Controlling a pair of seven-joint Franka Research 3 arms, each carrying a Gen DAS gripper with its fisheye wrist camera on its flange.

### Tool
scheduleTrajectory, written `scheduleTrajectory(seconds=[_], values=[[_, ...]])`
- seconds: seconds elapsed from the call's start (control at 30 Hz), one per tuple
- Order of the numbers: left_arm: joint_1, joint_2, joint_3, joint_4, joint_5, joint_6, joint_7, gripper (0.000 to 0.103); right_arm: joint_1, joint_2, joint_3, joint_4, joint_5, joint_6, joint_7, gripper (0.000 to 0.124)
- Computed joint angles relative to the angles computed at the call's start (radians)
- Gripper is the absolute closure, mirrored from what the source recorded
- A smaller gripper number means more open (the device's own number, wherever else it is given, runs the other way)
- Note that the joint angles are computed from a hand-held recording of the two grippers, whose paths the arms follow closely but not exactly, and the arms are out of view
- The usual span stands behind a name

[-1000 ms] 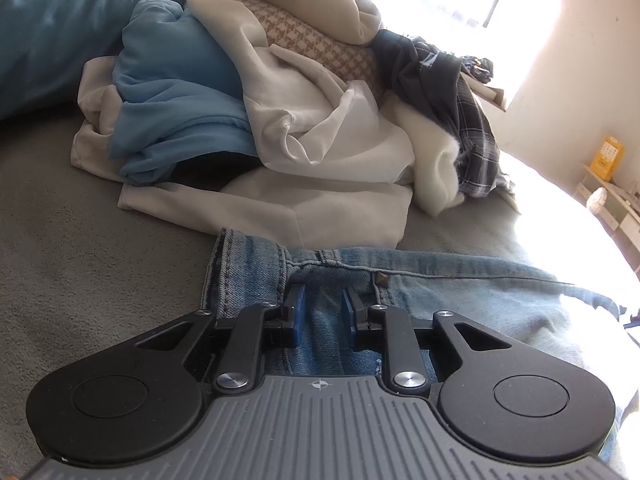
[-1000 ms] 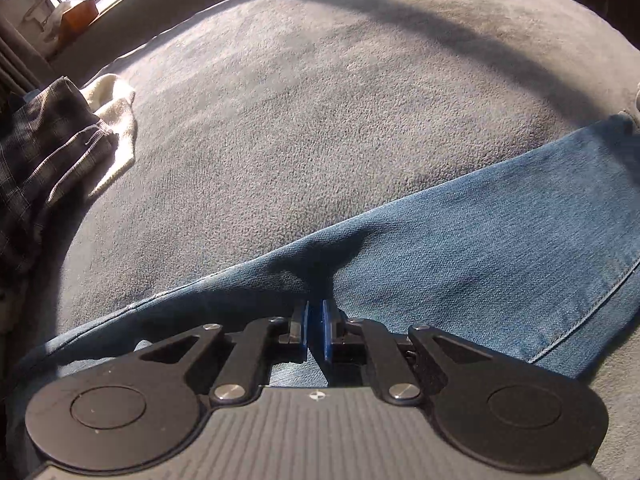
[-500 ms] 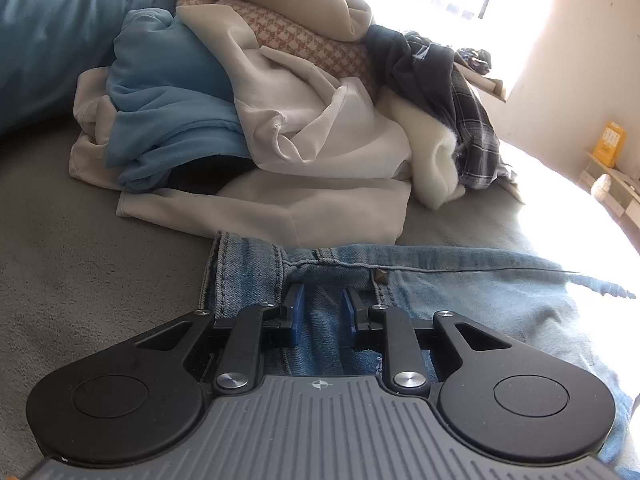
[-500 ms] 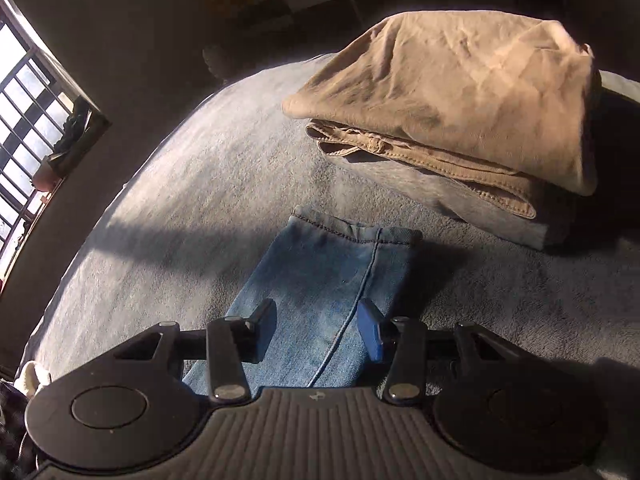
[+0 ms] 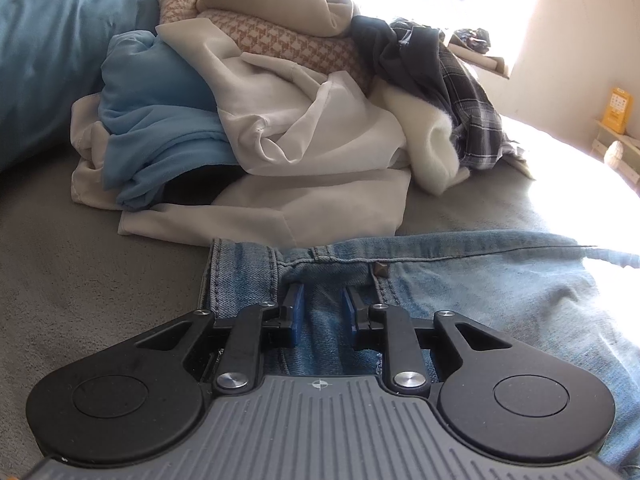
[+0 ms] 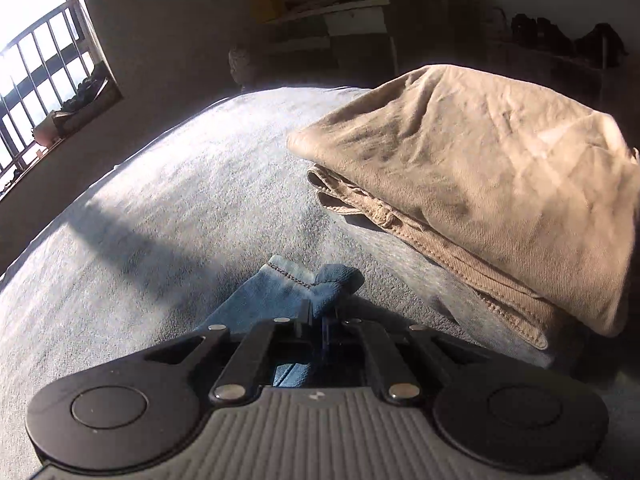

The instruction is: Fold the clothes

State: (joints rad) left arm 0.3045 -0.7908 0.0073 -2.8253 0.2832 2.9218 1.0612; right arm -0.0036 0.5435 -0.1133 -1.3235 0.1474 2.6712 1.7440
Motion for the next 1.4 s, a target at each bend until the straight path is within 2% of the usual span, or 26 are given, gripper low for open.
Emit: scheduleTrajectory(seconds=[0.17,0.27,0.3,0.33,0.4,0.47,0.5,0.57,0.6,0.67,0.73,0.8,0.87,0.93,1.0,1.13,1.2,1.27,1.3,1.4], values=[[-0.001,-0.001,0.0,0.001,-0.002,-0.002,0.002,0.08,0.034,0.067,-0.054,0.072,-0.086,-0.082,0.055,0.119],[-0.003,0.001,0.001,0.003,-0.003,-0.004,0.004,0.08,0.051,0.058,-0.084,0.037,-0.116,-0.043,0.15,0.096],[-0.004,0.0,0.002,0.003,-0.003,-0.004,0.004,0.08,0.064,0.05,-0.106,0.027,-0.138,-0.036,0.193,0.078],[-0.004,0.0,0.003,0.002,-0.004,-0.002,0.004,0.08,0.076,0.042,-0.129,0.019,-0.164,-0.033,0.24,0.067],[-0.003,0.001,0.003,0.001,-0.005,0.001,0.004,0.08,0.048,0.002,-0.097,-0.029,-0.144,-0.005,0.239,0.068],[-0.002,0.001,0.002,0.0,-0.005,0.004,0.004,0.08,0.054,-0.049,-0.094,-0.082,-0.154,0.003,0.256,0.068],[-0.001,0.001,0.003,-0.001,-0.005,0.006,0.003,0.08,0.055,-0.083,-0.082,-0.126,-0.158,0.036,0.241,0.068],[-0.002,0.0,0.003,-0.001,-0.006,0.006,0.004,0.08,0.051,-0.148,-0.05,-0.209,-0.149,0.11,0.19,0.068],[-0.002,0.0,0.003,-0.001,-0.007,0.005,0.004,0.08,0.029,-0.176,-0.002,-0.236,-0.111,0.129,0.111,0.069],[-0.003,0.0,0.005,-0.001,-0.007,0.004,0.006,0.08,-0.038,-0.19,0.131,-0.211,0.027,0.025,-0.147,0.07],[0.0,-0.001,0.003,-0.002,-0.007,0.006,0.004,0.08,-0.05,-0.184,0.193,-0.163,0.097,-0.116,-0.334,0.075],[0.004,-0.001,-0.003,-0.003,-0.006,0.009,0.0,0.08,0.016,-0.146,0.182,-0.107,0.023,-0.225,-0.399,0.078],[0.009,-0.001,-0.008,-0.004,-0.002,0.01,-0.003,0.08,0.083,-0.065,0.14,-0.012,-0.035,-0.288,-0.353,0.079],[0.01,-0.002,-0.011,-0.004,0.001,0.009,-0.004,0.08,0.129,0.038,0.097,0.104,-0.048,-0.277,-0.273,0.078],[0.007,-0.002,-0.007,-0.004,0.002,0.008,-0.003,0.08,0.145,0.128,0.076,0.227,-0.042,-0.253,-0.215,0.077],[0.003,-0.003,0.0,-0.007,-0.003,0.012,-0.002,0.08,0.141,0.177,0.024,0.335,-0.068,-0.245,-0.114,0.077],[0.004,-0.001,-0.001,-0.006,-0.003,0.013,-0.002,0.08,0.112,0.144,0.025,0.308,-0.053,-0.25,-0.082,0.077],[0.007,0.001,-0.005,-0.006,-0.001,0.015,-0.003,0.08,0.071,0.128,0.041,0.304,-0.028,-0.289,-0.093,0.077],[0.009,0.001,-0.007,-0.006,0.0,0.017,-0.005,0.08,0.049,0.143,0.05,0.338,-0.013,-0.341,-0.106,0.077],[0.019,0.002,-0.022,-0.002,0.01,0.01,-0.01,0.08,0.05,0.246,0.002,0.469,-0.073,-0.378,-0.052,0.078]])
